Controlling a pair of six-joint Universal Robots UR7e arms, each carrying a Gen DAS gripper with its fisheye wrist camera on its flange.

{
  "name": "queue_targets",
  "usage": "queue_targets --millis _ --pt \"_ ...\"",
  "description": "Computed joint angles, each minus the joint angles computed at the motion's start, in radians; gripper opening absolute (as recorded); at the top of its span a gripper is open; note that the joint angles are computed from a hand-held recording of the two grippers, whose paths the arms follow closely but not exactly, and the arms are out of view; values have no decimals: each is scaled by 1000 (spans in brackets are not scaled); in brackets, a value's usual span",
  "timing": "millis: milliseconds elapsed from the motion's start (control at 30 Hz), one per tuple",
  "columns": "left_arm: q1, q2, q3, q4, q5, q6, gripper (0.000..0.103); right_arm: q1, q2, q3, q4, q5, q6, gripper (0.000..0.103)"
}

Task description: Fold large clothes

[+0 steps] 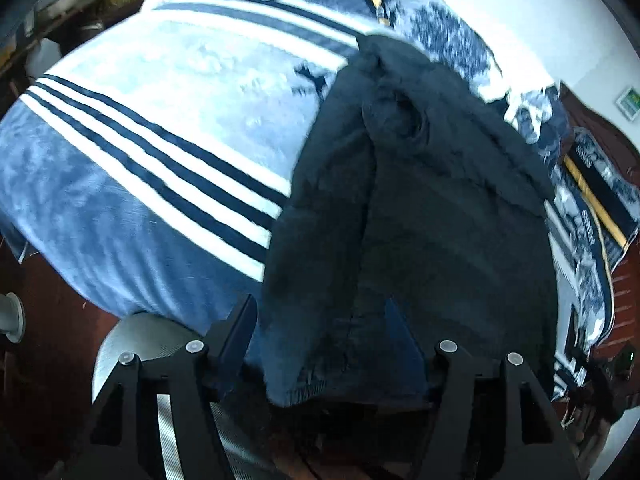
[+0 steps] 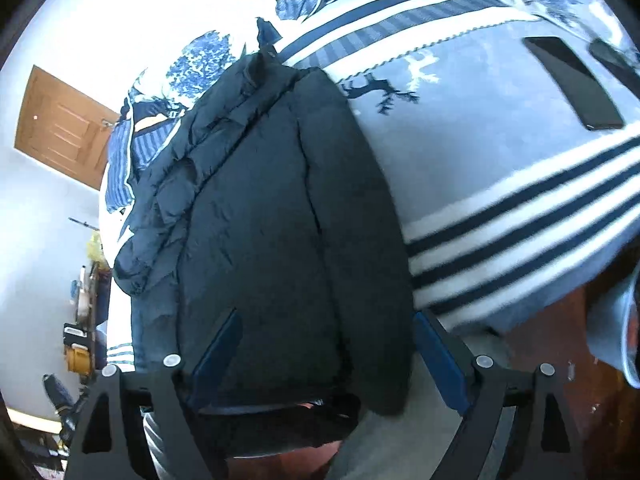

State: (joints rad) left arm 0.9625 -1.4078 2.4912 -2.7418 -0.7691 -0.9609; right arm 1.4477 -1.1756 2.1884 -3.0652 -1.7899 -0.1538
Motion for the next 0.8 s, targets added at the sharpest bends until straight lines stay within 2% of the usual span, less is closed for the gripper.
queue_targets --millis 67,100,133,167,267,300,367,433,500,533,567,600,633,700,733,767,800 --pt "33 41 -16 -45 -34 37 63 13 34 -30 2 -71 -7 87" --pt "50 67 -22 -70 -50 55 54 16 48 -46 15 -100 -3 86" --pt "55 81 -28 -60 -50 49 27 16 64 -64 39 -131 10 70" --pt "56 87 -31 -45 -49 41 12 12 73 -79 66 -154 23 43" --pt "10 67 -19 -1 -31 24 4 3 87 -104 149 -184 52 8" --pt "-17 46 -16 41 -24 17 3 6 83 -95 131 -185 38 7" --pt "-40 20 -13 96 -24 -20 3 31 70 -72 81 -240 10 3" --pt "-20 27 -32 146 -31 -15 3 48 51 -51 60 -276 -2 2" --pt "-10 51 -43 184 10 -45 5 67 72 -54 29 -354 -26 2" --pt "-2 55 -41 168 9 -57 7 67 89 -62 26 -387 -23 2" --pt "1 54 -37 136 -2 -58 7 58 90 -68 49 -382 -8 3" --pt "-2 45 -24 97 -8 -58 7 41 79 -69 75 -342 21 3" --pt "-11 28 -8 66 -3 -58 13 29 62 -58 70 -299 45 4" --pt "-24 8 -2 72 14 -58 35 2 17 -24 43 -188 62 12" --pt "-31 -4 1 82 26 -63 56 -17 -10 -7 38 -117 63 34" --pt "-35 -11 4 82 37 -67 64 -30 -30 6 33 -67 61 77" --pt "-41 -14 9 72 51 -65 64 -34 -41 14 19 -49 54 89"
